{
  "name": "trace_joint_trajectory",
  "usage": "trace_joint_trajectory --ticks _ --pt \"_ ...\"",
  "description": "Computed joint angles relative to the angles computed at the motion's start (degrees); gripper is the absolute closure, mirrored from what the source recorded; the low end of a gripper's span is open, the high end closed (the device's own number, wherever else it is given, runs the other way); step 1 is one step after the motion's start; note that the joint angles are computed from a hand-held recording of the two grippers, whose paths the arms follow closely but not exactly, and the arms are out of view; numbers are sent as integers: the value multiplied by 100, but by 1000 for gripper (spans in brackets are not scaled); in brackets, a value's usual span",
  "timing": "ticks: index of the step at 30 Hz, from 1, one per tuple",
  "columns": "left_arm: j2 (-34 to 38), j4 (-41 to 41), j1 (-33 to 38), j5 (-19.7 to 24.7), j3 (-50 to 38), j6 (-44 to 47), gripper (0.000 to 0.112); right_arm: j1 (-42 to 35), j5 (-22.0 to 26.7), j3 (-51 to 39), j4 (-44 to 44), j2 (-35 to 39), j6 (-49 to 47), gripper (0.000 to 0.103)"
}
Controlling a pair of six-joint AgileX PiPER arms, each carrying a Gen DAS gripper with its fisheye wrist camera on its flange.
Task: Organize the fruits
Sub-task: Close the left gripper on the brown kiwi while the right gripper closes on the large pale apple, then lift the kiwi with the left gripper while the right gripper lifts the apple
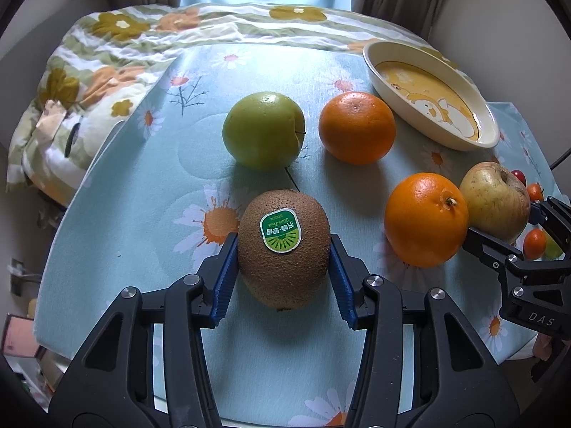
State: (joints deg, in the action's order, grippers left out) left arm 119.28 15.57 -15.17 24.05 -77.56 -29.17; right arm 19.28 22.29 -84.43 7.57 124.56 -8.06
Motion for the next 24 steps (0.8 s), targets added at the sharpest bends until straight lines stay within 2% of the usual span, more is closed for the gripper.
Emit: trace_joint_trajectory --ticks 13,24 --pt "-277 422 -52 -117 233 -512 63 -142 -320 301 543 -319 -594 34" --pt "-75 1494 -290 171 78 -1473 60 -210 -380 582 1146 -539 -1286 34"
